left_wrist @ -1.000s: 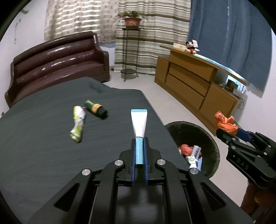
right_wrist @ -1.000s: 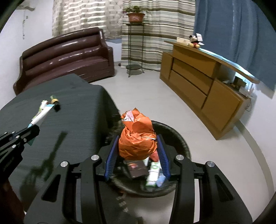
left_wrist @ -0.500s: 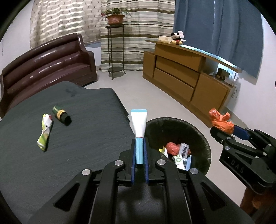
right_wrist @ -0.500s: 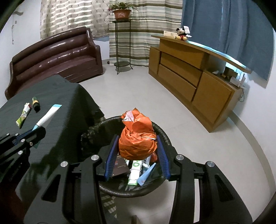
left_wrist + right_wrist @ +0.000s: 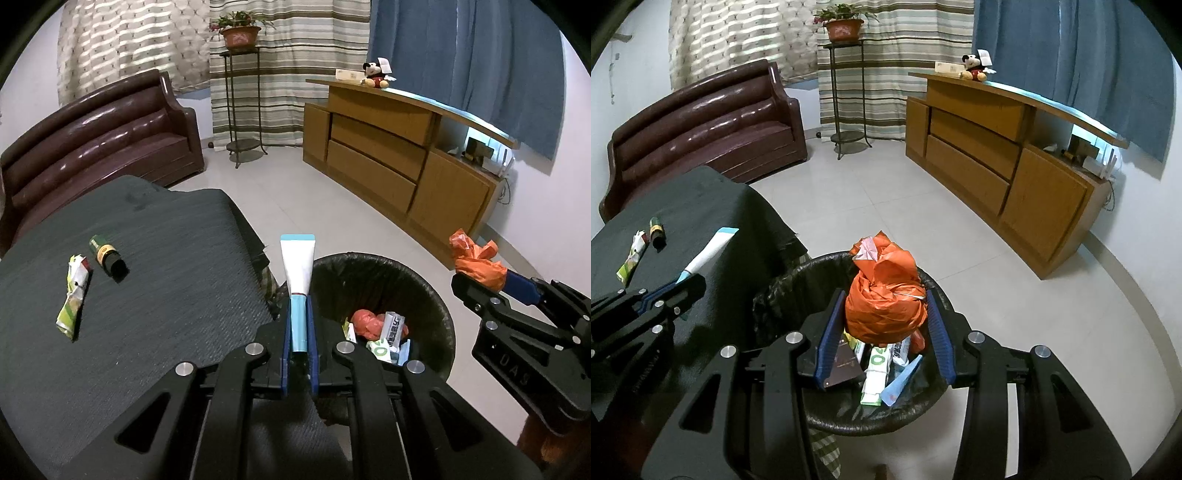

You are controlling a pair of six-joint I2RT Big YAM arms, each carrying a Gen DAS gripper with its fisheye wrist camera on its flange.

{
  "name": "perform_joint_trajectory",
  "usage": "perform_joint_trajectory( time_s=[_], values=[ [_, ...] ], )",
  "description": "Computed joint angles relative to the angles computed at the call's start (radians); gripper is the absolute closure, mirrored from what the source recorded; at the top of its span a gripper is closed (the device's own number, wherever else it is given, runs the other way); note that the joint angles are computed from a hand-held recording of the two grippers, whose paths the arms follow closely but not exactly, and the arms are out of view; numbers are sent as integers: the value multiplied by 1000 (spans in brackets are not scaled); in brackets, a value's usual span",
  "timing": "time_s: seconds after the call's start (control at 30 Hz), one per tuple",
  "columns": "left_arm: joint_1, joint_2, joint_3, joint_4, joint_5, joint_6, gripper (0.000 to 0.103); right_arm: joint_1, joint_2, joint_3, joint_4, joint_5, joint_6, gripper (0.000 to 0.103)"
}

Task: Collect trash
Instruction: 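Carry the tube and orange bag over the black bin, then open the right tool to drop the orange bag while the left tool releases the tube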

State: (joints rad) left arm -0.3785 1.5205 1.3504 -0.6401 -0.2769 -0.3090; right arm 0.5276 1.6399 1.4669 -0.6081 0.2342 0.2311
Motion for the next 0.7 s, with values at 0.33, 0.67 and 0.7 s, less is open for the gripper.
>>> perform_joint_trajectory(
  time_s=[0.33, 0.67, 0.7],
  values=[
    [0, 12, 10, 5, -4, 9, 95, -13, 21, 17, 3, -2, 11, 60],
    [2, 37, 39, -13, -13, 13, 91, -27, 37, 25, -3, -5, 38, 47],
    [2, 40, 40, -15, -13, 10, 88, -27, 38, 25, -4, -4, 38, 47]
  ],
)
